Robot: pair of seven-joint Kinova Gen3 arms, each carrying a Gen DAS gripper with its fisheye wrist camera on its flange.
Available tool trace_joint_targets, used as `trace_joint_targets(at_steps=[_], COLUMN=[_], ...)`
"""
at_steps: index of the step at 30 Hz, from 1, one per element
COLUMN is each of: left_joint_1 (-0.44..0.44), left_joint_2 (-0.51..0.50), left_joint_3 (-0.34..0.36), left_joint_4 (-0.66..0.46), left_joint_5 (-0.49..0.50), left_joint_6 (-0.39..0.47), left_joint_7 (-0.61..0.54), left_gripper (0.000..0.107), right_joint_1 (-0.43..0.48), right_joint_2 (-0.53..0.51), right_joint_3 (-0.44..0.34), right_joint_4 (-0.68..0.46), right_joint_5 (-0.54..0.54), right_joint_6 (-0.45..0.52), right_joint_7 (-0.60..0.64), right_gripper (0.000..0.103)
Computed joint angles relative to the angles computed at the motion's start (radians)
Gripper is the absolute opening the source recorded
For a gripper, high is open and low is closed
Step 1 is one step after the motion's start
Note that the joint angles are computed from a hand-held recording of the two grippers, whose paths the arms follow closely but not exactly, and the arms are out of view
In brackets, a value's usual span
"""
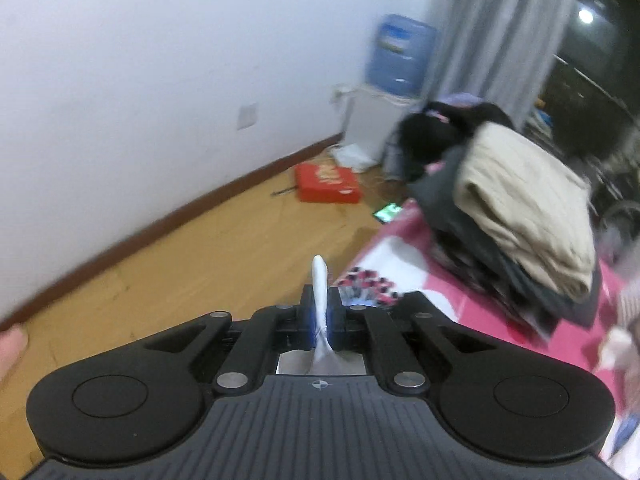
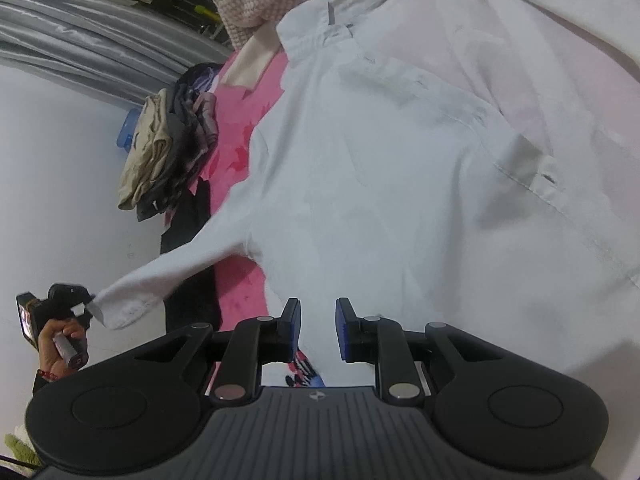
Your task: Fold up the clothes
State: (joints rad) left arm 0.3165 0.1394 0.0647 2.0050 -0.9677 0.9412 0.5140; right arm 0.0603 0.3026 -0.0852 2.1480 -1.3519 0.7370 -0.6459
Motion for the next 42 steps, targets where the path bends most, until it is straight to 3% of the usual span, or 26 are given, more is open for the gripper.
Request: trace_joint_targets(at_steps=[3, 6, 9, 11, 14, 19, 21, 24, 26, 28, 34, 37, 39, 42], left_joint_1=[-0.017, -0.075, -0.066, -0.092, -0.075, -0.016, 0.02, 0.113, 0.108, 0.05, -0.136, -0.246, -0.251, -0.175], left_joint_2=[-0.012, 0.014, 0.026, -0.007, -0.054, -0.053, -0.048, -0.028, -0.001, 0.05, 0.32, 0.451, 0.513, 0.546], left_joint_3=[-0.008, -0.021, -0.06, -0.041, -0.026, 0.031, 0.062, 0.052, 0.102, 0.195, 0.471, 0.61, 0.648, 0.57], left_joint_4=[0.004, 0.009, 0.049, 0.112, 0.174, 0.182, 0.167, 0.13, 0.086, 0.034, -0.207, -0.306, -0.351, -0.385], left_joint_5=[0.078, 0.188, 0.255, 0.262, 0.246, 0.147, 0.084, -0.005, -0.052, -0.106, -0.231, -0.222, -0.223, -0.249], left_joint_6=[0.015, -0.031, -0.076, -0.144, -0.139, 0.015, 0.023, 0.005, -0.045, -0.126, -0.288, -0.358, -0.338, -0.28], left_joint_7=[-0.044, -0.144, -0.182, -0.144, -0.118, -0.047, -0.047, -0.092, -0.173, -0.255, -0.499, -0.621, -0.702, -0.732], left_gripper=[0.004, 0.007, 0.022, 0.025, 0.025, 0.025, 0.025, 0.027, 0.029, 0.033, 0.036, 0.036, 0.036, 0.04], right_joint_1=[0.006, 0.005, 0.009, 0.009, 0.009, 0.016, 0.015, 0.018, 0.024, 0.031, 0.065, 0.08, 0.086, 0.091], right_joint_2=[-0.006, -0.009, -0.014, -0.016, -0.011, -0.011, -0.023, -0.054, -0.084, -0.119, -0.182, -0.186, -0.173, -0.146], right_joint_3=[0.001, 0.006, 0.012, 0.015, 0.019, 0.017, 0.017, 0.023, 0.035, 0.052, 0.105, 0.122, 0.126, 0.122], right_joint_4=[0.007, 0.01, 0.012, 0.016, 0.013, 0.015, 0.023, 0.047, 0.072, 0.102, 0.178, 0.194, 0.194, 0.185], right_joint_5=[-0.015, -0.015, -0.014, -0.013, -0.003, 0.003, 0.002, 0.0, 0.002, 0.014, 0.048, 0.049, 0.041, 0.031], right_joint_6=[0.008, 0.011, 0.017, 0.014, 0.009, 0.002, -0.007, -0.018, -0.025, -0.03, -0.02, -0.017, -0.011, -0.001], right_joint_7=[0.019, 0.023, 0.024, 0.024, 0.015, 0.016, 0.017, 0.02, 0.024, 0.018, -0.001, 0.001, 0.011, 0.028], right_gripper=[0.026, 0.028, 0.028, 0.029, 0.029, 0.029, 0.029, 0.029, 0.029, 0.029, 0.029, 0.029, 0.029, 0.029])
